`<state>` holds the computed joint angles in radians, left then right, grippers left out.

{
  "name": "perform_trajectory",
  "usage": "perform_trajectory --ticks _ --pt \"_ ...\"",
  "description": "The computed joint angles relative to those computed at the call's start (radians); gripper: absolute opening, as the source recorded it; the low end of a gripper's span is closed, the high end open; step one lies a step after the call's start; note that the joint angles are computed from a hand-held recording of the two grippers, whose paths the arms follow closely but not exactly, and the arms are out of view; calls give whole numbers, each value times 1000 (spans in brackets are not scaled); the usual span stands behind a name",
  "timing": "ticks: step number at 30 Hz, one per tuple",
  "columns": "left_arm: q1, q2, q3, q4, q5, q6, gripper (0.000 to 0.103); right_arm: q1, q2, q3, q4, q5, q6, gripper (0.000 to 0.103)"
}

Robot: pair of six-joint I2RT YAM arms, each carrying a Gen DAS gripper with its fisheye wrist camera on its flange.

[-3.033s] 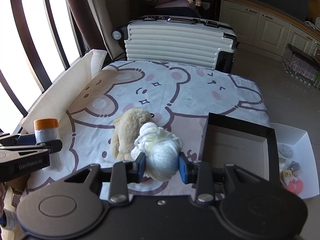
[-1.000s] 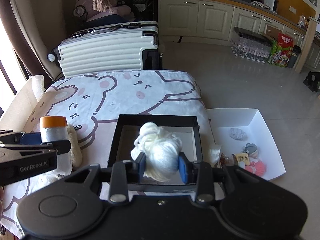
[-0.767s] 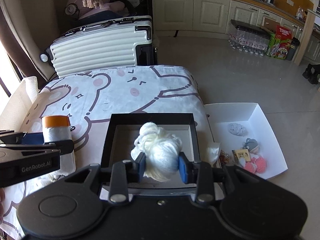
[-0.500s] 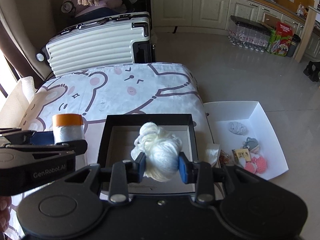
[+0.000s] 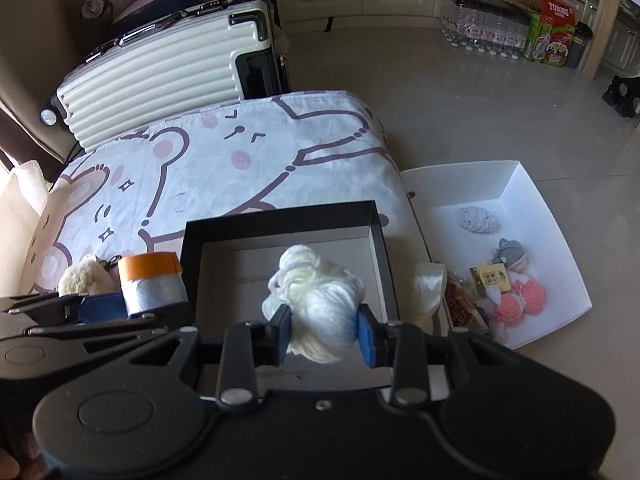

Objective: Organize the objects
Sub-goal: 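Lower the yarn ball into the black box with the right tool while the left tool lowers the roll in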

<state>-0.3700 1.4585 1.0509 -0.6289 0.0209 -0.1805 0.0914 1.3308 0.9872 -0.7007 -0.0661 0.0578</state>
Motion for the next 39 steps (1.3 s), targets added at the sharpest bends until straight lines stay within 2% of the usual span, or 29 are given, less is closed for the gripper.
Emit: perform_trajectory --ticks 9,19,32,35,37,39 --pt "-14 71 -2 26 25 39 47 -68 66 -54 57 -80 -23 35" --pt "-19 136 11 32 0 44 47 -56 124 -56 73 -69 -41 35" --pt "-19 121 -11 38 -18 68 47 -25 179 -48 90 -45 -15 35" --pt "-25 112 -13 34 -28 72 49 -26 184 -50 93 -45 -14 35" --pt "-36 100 -20 35 -60 82 58 -25 188 -50 94 -40 -10 35" --pt "-39 83 -30 43 -85 96 62 -23 189 -50 96 -36 -3 35"
